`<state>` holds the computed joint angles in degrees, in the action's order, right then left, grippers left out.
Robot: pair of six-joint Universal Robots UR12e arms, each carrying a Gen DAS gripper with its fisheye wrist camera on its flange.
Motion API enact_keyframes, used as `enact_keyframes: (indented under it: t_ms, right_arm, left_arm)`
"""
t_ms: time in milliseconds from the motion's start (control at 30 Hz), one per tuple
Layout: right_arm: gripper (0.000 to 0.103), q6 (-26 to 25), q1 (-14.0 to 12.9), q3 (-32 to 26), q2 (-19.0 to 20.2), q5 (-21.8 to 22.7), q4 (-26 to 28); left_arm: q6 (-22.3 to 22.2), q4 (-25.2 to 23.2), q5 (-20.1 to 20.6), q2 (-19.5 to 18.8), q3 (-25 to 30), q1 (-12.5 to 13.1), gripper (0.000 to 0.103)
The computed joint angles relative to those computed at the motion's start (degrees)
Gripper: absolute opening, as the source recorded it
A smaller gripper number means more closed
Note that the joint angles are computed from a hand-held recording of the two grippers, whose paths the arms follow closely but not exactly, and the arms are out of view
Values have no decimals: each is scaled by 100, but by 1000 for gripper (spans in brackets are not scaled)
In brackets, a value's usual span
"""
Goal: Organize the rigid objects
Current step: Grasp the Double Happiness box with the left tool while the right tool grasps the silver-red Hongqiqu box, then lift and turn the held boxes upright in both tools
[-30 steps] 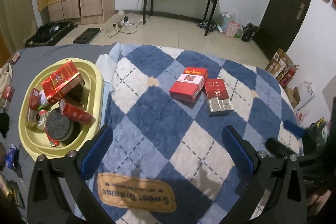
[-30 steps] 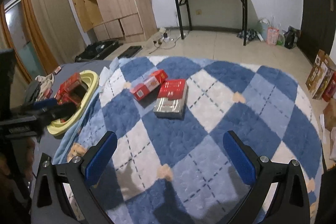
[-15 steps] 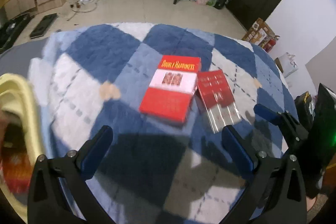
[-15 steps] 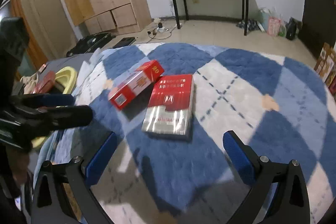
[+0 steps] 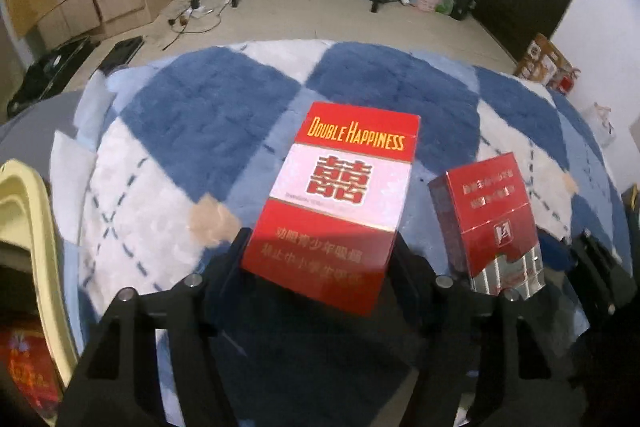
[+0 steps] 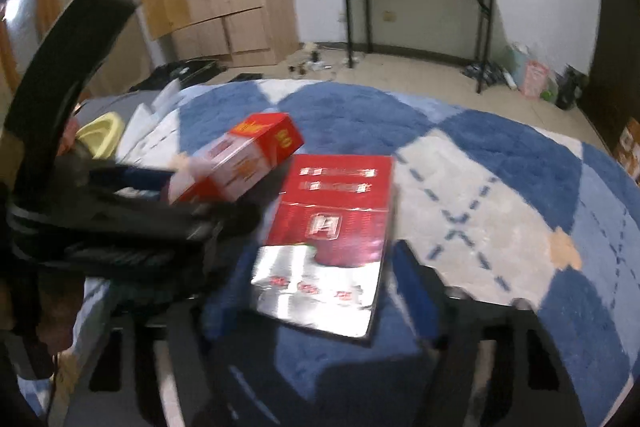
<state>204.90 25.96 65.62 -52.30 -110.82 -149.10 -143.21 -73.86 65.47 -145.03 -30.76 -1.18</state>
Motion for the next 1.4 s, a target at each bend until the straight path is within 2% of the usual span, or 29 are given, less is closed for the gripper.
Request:
enact_keyframes:
  t_ms: [67,133,167,233,267,300,333,367,467,600,633,667,700,733,767,833,933,967,1067,1133,1233,1400]
  right_arm:
    - [63,2,18,9,-2,-67,-16]
    - [62,85,26,97,-61,-71,-85]
    - [61,117,36,142,-101,-108,-96]
    - [61,55,63,259,-214,-181,-205]
    - [60,-20,82,313,-287,-239,-283]
    - [60,-61,92,346,-345,-285,-362]
    - [60,-64,101,386,-408,-304,-448]
    - [60,29,98,426,-492,-261,-525]
    - [60,576,59,540,-667,35,-409]
    - [59,724,84,807,-790,224,-277]
    - [59,679,94,840,-802,213,-241]
    - [59,612,103,854,-801,191,-182]
    - [59,578,101,853,-795,189,-143]
    - [59,588,87,837,-777,238,-118]
    - [59,661,54,843,-778,348,-124]
    - [59,838,17,823,-719,484,-192]
    - [59,951,2,818,-654,570,-242]
    - [59,965,-20,809,-628,626,-277]
    - [59,1051,-58,820,-583,734,-406]
    - [59,1091,-72,807,-538,782,-429]
    - [59,1167,-98,798,-472,881,-412]
    - [60,1015,-73,753,-346,706,-567]
  left_arm:
    - [-32,6,-122,103,-124,37,65]
    - [-71,472,-160,391,-593,98,64]
    - [-82,657,-154,515,-784,128,58]
    - [-56,924,-186,755,-1099,212,29]
    - [-113,1090,-168,915,-1309,267,29]
    - [-177,1032,-230,959,-1327,321,29]
    - [-124,763,-300,993,-1304,366,29]
    - [17,446,-191,997,-1251,380,29]
    - [332,139,168,1056,-1369,385,29]
    - [243,221,96,1223,-1742,462,29]
    - [182,292,114,1238,-1788,472,37]
    - [122,291,153,1214,-1758,471,54]
    - [69,236,188,1179,-1702,458,64]
    - [-1,248,174,1152,-1675,451,79]
    - [-55,319,170,1143,-1683,444,86]
    - [-270,714,460,1091,-1687,368,92]
    - [-731,1173,1256,915,-1548,213,94]
    - [-994,1126,1511,792,-1365,165,94]
    - [-1469,895,1857,483,-876,105,94]
    - [-1607,690,1827,300,-574,99,94]
    - [-1834,159,1506,-12,4,125,94]
    - [-2264,-99,1245,-242,435,155,94]
